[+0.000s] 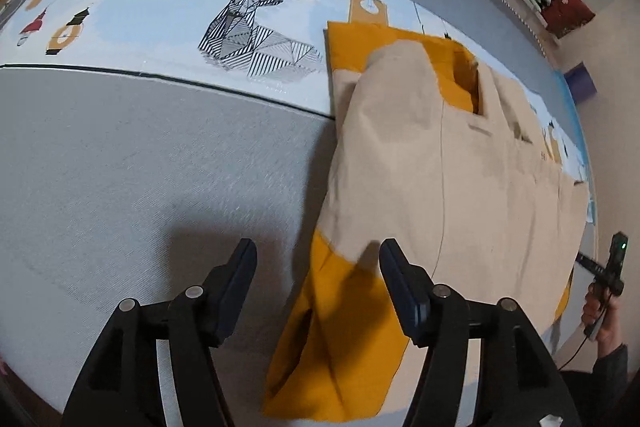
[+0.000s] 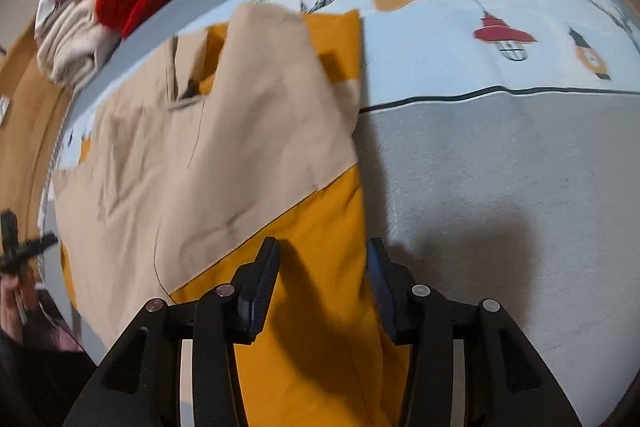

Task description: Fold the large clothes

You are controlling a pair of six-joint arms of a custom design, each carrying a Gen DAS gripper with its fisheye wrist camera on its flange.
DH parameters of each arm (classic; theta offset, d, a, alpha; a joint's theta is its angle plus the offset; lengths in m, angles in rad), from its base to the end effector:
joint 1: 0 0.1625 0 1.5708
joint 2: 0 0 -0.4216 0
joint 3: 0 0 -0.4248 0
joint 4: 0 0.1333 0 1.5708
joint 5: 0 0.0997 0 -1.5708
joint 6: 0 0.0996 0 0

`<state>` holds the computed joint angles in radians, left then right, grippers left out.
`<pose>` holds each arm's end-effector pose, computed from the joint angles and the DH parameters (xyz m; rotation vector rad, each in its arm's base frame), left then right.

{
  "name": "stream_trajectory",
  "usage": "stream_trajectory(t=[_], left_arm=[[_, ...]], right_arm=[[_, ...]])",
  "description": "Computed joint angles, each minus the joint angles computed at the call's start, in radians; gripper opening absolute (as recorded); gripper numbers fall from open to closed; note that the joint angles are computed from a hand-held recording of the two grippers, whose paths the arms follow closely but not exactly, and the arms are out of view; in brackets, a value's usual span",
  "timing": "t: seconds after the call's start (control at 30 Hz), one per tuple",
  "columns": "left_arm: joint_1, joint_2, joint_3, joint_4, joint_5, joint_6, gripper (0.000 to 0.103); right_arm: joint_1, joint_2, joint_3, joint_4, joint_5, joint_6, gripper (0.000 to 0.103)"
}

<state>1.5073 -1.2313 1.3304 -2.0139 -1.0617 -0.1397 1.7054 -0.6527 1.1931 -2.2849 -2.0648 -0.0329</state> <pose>0.1379 -0.6965 0.4698 -0.2184 2.6168 -0.5226 0.1943 -0.7937 0.1309 0.1634 -2.6408 0.2639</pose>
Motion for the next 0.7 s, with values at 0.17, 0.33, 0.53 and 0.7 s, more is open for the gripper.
stream_trajectory(t=[0.17, 0.33, 0.53, 0.7], left_arm=[[-0.004, 0.032, -0.007, -0.076, 0.007, 0.008, 0.054], [-0.024, 0.042, -0.009, -0.094, 0.005, 0.105, 0.002], [-0.064, 0.01, 0.034, -0.35, -0.003, 0.174, 0.0], [-0.081, 0.062, 0.0, -0.523, 0.044, 0.204, 0.0]], right_arm=[[0.005, 0.011, -0.004, -0.012, -0.015, -0.016, 0.024], [0.037, -0.015, 0.04, -0.14, -0.018, -0.091, 0.005], [0.076, -0.04, 0.071, -0.376, 0.012, -0.152, 0.004], [0.096, 0.029, -0.007, -0.561, -0.016, -0.195, 0.004]])
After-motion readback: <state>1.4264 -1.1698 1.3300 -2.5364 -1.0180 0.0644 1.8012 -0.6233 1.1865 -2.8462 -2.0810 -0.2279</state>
